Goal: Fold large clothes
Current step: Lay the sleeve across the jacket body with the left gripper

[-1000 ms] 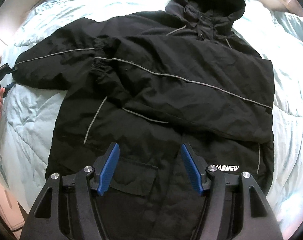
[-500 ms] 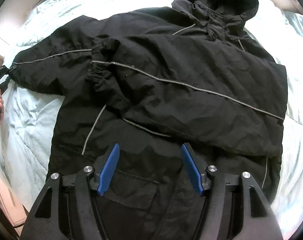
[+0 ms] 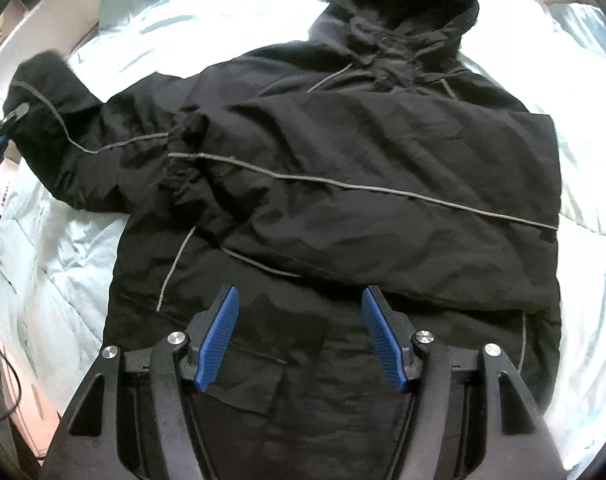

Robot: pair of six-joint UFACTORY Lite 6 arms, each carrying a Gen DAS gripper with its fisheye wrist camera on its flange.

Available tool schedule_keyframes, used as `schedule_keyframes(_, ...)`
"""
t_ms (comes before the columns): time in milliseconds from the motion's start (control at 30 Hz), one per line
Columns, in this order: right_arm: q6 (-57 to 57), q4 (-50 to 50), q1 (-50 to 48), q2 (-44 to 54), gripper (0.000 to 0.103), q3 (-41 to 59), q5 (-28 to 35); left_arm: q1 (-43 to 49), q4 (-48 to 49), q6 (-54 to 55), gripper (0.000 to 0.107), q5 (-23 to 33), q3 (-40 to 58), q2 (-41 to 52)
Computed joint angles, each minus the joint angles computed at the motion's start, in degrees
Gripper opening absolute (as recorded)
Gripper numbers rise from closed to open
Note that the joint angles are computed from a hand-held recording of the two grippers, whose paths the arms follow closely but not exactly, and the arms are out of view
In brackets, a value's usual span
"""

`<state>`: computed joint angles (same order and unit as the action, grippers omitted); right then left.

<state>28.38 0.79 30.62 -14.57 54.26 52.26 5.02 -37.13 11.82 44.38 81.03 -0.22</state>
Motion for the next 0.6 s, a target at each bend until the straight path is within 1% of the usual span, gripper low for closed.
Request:
schedule_keyframes(100, -3.5, 1.7, -4.4, -4.2, 0.067, -2.8, 0.4, -14.2, 7.3, -9.3, 0.016, -3.0, 3.8, 3.1)
schedule_keyframes(167, -7.0, 3.2, -8.7, -7.1, 0.067, -5.0, 0.9, -21.7, 9.0, -12.9, 0.016, -4.6, 6.4, 6.5)
schedule_keyframes(233, -10.7, 4.5, -13.0, -9.6, 0.067, -7.1, 1.5, -27.4, 8.5, -14.3, 0.016, -6.1, 9.0, 10.8)
schedule_keyframes(367, -19.1, 7.7, -22.8, -12.1, 0.067, -9.9, 2.3, -37.5, 13.6, -21.0, 0.016, -6.6, 17.1, 22.7)
schedule_keyframes(467, -25.6, 9.9, -30.1, -11.9, 0.067, -10.2, 2.7, -42.3, 15.4, -23.8, 0.016, -5.1, 25.4, 32.4)
schedule_keyframes(533, -28.5, 10.9, -33.0, -10.8, 0.067, -9.6, 2.6, -46.2, 19.9, -27.8, 0.016, -2.5, 32.9, 39.2)
schedule_keyframes(567, -29.9, 11.2, -34.1, -9.7, 0.067, -9.0, 2.2, -47.7, 21.8, -29.8, 0.019, -1.3, 36.5, 42.5)
schedule_keyframes(600, -30.6, 11.2, -34.6, -8.5, 0.067, -8.3, 1.8, -48.5, 22.0, -30.7, 0.025, 0.3, 40.1, 46.0)
